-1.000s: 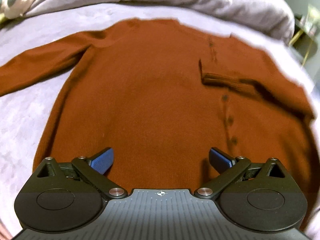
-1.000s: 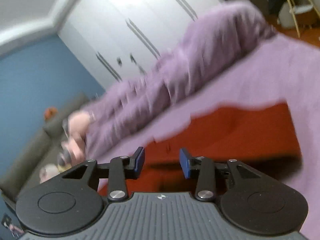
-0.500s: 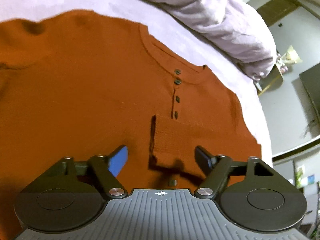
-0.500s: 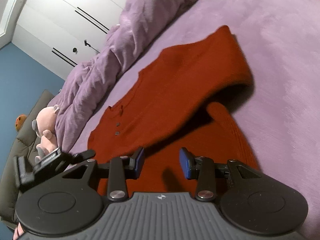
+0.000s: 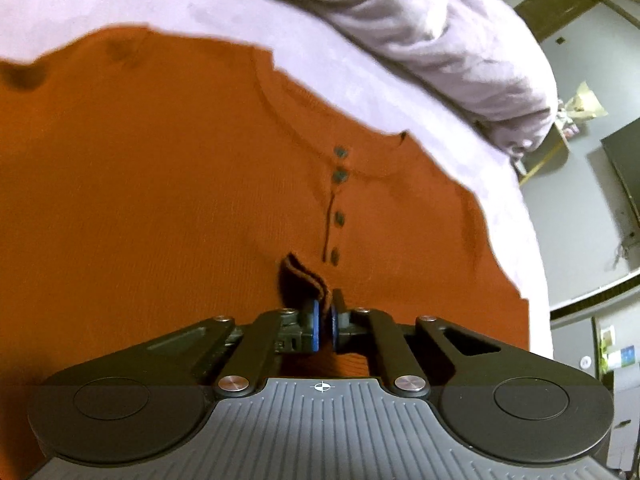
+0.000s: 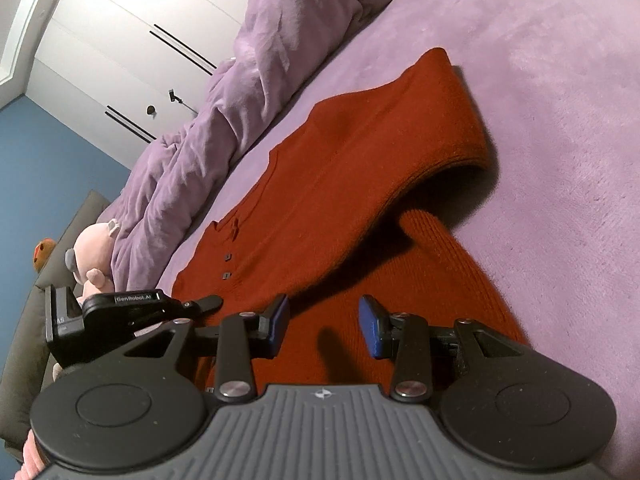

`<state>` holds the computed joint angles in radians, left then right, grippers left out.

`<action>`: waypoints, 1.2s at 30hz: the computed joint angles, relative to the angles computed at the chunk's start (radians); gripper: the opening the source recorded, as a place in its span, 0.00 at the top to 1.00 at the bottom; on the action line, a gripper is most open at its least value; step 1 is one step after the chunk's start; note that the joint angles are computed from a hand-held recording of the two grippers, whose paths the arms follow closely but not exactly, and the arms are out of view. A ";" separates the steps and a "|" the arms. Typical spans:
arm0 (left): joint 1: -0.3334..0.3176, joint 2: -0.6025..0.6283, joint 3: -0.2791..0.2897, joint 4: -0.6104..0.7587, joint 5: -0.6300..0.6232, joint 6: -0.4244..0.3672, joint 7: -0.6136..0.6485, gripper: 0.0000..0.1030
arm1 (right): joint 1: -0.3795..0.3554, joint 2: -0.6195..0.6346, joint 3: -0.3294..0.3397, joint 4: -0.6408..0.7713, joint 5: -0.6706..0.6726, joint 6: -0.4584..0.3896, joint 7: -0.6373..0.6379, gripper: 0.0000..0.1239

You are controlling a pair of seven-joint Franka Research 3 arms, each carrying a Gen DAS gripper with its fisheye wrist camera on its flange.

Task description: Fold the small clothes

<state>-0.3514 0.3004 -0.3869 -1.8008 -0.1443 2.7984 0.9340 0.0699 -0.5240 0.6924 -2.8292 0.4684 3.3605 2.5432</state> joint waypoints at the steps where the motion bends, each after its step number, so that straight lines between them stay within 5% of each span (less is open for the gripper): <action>1: 0.001 -0.006 0.003 0.002 0.010 0.015 0.008 0.94 | 0.002 -0.002 -0.005 -0.002 -0.001 -0.001 -0.001 0.69; 6: -0.093 -0.071 0.176 -0.006 0.335 0.063 -0.201 0.94 | -0.106 -0.091 0.070 -0.005 -0.010 -0.097 0.050 0.70; 9: -0.150 -0.094 0.283 0.019 0.642 -0.049 -0.402 0.94 | -0.220 -0.181 0.144 0.006 -0.041 -0.205 0.127 0.70; 14: -0.072 -0.120 0.234 -0.040 0.655 -0.027 -0.403 0.93 | -0.155 -0.036 0.062 0.008 -0.057 -0.007 0.195 0.61; 17: -0.041 -0.115 0.205 -0.050 0.666 -0.026 -0.423 0.93 | -0.200 0.047 0.091 0.065 -0.058 0.026 0.152 0.61; 19: -0.029 -0.114 0.197 -0.056 0.671 -0.025 -0.445 0.93 | -0.316 0.054 0.191 0.115 -0.032 -0.014 0.143 0.62; 23: -0.014 -0.095 0.188 -0.041 0.664 -0.004 -0.463 0.94 | -0.471 0.053 0.284 0.210 -0.099 -0.184 0.180 0.95; 27: -0.027 -0.062 0.184 -0.002 0.688 0.022 -0.441 0.94 | -0.666 -0.102 0.424 0.302 -0.298 -0.410 0.191 0.96; 31: -0.064 -0.034 0.204 0.038 0.769 0.019 -0.443 0.94 | -0.703 -0.155 0.460 0.311 -0.365 -0.461 0.262 0.96; 36: -0.086 -0.055 0.249 0.027 0.882 0.024 -0.541 0.94 | -0.642 -0.103 0.428 0.312 -0.446 -0.442 0.244 0.94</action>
<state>-0.4372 0.2458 -0.1376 -1.7742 0.7381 2.8228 0.3934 -0.5725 -0.6268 1.1207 -2.5176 0.0220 2.9189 2.7874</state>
